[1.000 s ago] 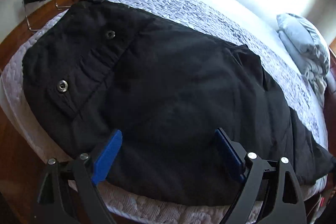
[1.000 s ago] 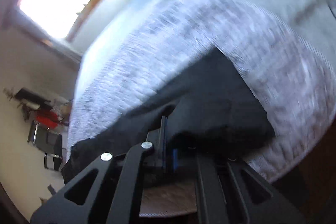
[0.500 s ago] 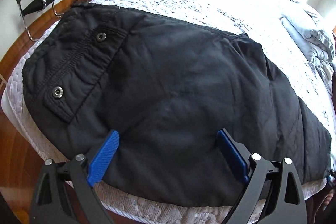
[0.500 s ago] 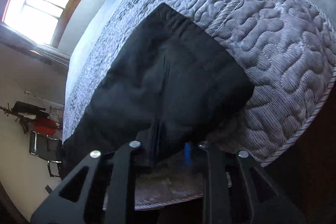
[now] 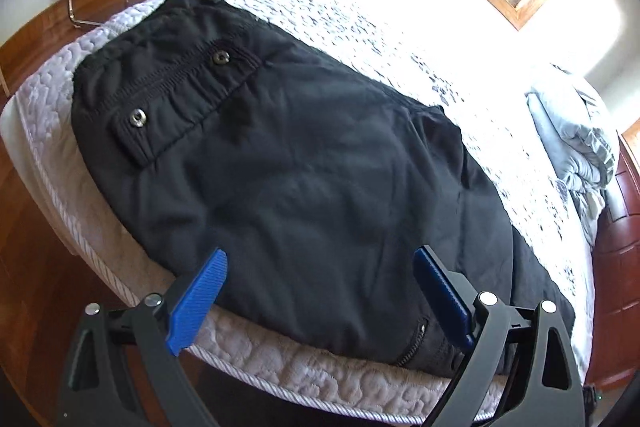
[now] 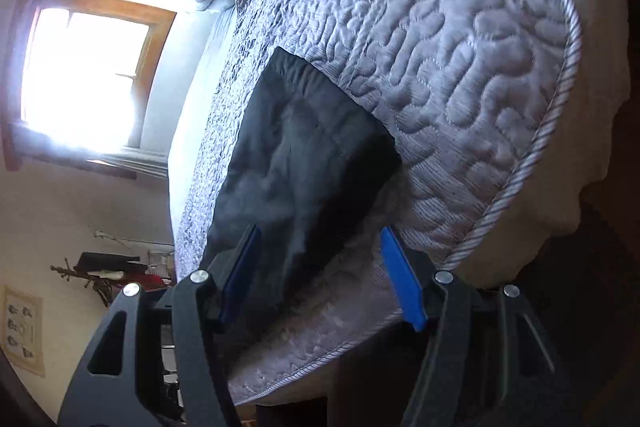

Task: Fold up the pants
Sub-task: 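Grasp the leg hem with the right tool and lift it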

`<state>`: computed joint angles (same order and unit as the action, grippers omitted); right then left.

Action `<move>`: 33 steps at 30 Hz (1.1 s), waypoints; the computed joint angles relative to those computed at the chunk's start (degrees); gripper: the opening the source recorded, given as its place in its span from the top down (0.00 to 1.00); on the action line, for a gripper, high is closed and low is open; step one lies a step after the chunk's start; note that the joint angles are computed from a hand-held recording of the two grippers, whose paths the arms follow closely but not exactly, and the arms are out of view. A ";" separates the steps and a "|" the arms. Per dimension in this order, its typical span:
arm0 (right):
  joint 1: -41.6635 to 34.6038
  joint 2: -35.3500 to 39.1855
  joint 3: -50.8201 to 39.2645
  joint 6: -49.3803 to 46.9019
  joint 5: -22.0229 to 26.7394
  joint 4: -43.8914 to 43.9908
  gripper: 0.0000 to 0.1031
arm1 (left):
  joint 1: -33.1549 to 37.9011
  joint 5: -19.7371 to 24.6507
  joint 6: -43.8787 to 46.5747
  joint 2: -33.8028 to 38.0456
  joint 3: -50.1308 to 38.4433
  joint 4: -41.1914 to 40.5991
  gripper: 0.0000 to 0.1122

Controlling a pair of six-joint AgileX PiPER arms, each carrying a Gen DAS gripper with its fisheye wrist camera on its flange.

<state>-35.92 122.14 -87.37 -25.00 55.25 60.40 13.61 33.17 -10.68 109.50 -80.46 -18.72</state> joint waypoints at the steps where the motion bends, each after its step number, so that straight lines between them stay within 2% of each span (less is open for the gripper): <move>1: 0.54 1.28 -1.12 0.45 -0.41 0.18 0.39 | -0.20 0.52 -0.19 0.19 -0.20 0.63 0.15; 9: 2.93 8.05 -9.44 4.72 -0.66 -0.61 0.41 | -1.17 4.00 -4.38 4.29 -5.08 7.78 0.15; 10: 3.40 8.71 -10.80 5.35 -0.34 -1.09 0.49 | -1.44 4.19 -4.99 5.56 -6.21 8.84 0.15; 11: 3.78 9.30 -11.98 5.66 0.12 -1.16 0.65 | -1.53 4.39 -5.31 6.24 -6.89 9.86 0.15; 13: 4.31 10.17 -14.07 6.00 0.26 -1.43 0.82 | -2.07 5.02 -6.82 7.74 -8.73 12.73 0.15; 14: 4.44 10.70 -15.23 6.14 0.61 -1.22 0.86 | -2.00 5.62 -6.91 8.32 -9.63 13.59 0.15; 21: 5.13 9.05 -20.61 5.71 3.23 -2.06 0.89 | -3.62 8.79 -9.30 11.31 -14.87 18.85 0.15; 24: 4.82 7.97 -22.85 5.97 3.68 -2.38 0.89 | -4.30 9.48 -8.51 12.23 -16.71 17.26 0.15; 29: 3.91 10.96 -30.45 17.23 5.23 -14.06 0.89 | -6.04 9.52 -4.64 13.91 -18.63 13.81 0.13; 31: 3.48 13.24 -31.44 21.40 6.76 -17.92 0.89 | -7.44 9.62 -5.51 14.82 -19.53 16.21 0.12; 33: 3.29 13.89 -29.85 22.02 6.10 -18.86 0.89 | -8.43 9.90 -6.70 15.36 -20.18 19.05 0.12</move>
<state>-32.63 136.03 -117.23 -2.97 61.35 41.54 5.19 43.08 -17.37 124.85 -100.64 0.33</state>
